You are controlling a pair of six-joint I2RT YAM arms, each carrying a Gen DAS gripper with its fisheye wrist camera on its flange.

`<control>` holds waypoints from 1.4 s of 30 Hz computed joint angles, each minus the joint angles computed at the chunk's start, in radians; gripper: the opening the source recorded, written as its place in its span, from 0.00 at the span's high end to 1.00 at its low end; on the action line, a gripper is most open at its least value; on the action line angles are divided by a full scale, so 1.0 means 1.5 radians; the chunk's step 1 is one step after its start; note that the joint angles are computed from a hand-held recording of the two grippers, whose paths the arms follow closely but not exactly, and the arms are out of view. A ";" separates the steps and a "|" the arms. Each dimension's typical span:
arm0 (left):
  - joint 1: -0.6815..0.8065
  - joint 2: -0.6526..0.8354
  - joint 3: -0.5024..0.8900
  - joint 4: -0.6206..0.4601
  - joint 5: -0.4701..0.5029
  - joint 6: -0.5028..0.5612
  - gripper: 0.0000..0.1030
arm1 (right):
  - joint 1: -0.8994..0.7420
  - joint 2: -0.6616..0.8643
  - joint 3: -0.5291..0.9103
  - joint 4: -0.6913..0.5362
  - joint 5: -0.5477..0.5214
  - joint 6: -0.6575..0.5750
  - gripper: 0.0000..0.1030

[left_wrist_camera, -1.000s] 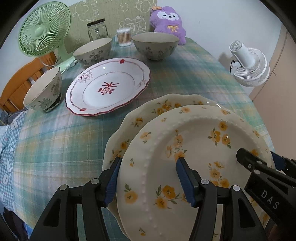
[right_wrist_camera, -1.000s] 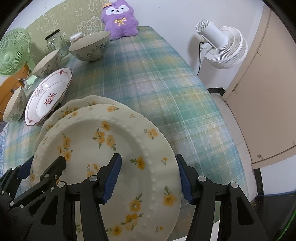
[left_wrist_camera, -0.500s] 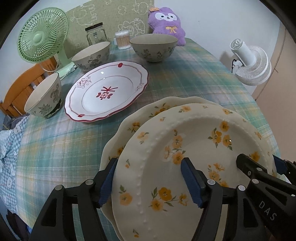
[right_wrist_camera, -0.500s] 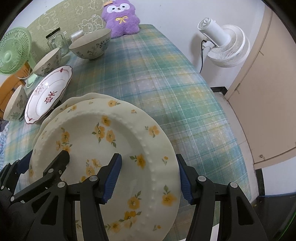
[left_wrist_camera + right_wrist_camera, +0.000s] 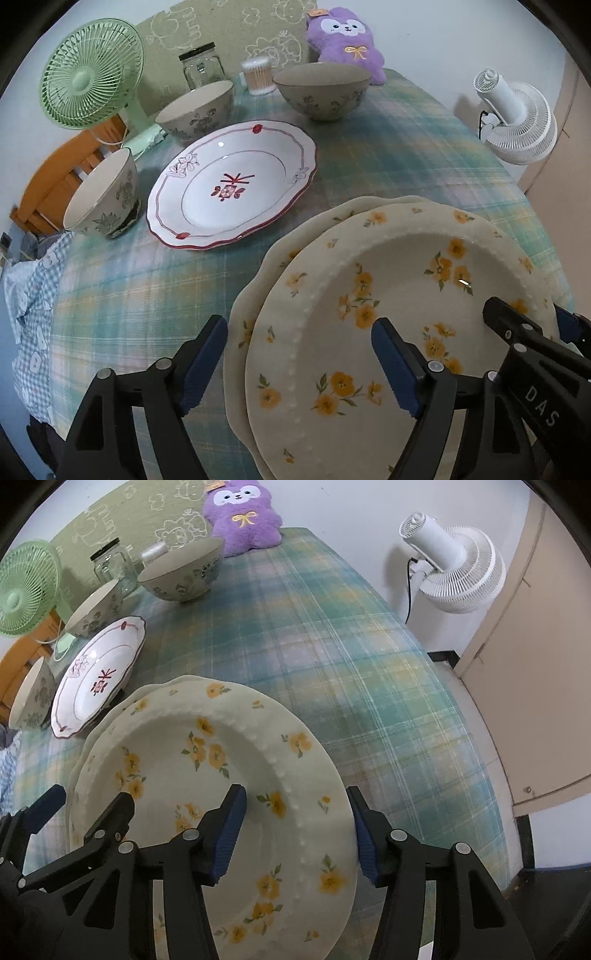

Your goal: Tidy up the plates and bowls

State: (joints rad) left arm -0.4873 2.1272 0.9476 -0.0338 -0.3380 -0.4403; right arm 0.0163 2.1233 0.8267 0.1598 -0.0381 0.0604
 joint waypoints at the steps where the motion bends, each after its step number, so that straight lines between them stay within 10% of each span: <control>1: 0.001 -0.002 -0.002 0.002 0.000 -0.002 0.21 | 0.002 0.002 0.002 0.000 0.000 0.000 0.41; 14: 0.045 -0.062 -0.050 0.028 0.031 -0.002 0.15 | 0.019 0.015 0.057 -0.071 0.003 -0.001 0.32; 27: 0.128 -0.243 -0.137 0.028 0.050 0.047 0.11 | 0.110 -0.186 -0.010 -0.059 0.063 0.051 0.22; 42: 0.232 -0.227 -0.046 0.002 0.034 0.067 0.11 | 0.173 -0.122 0.169 -0.118 0.045 0.027 0.22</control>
State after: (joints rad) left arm -0.1393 1.7863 0.8784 -0.0309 -0.2864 -0.3400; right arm 0.2755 1.9400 1.0805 -0.0179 0.0287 0.1009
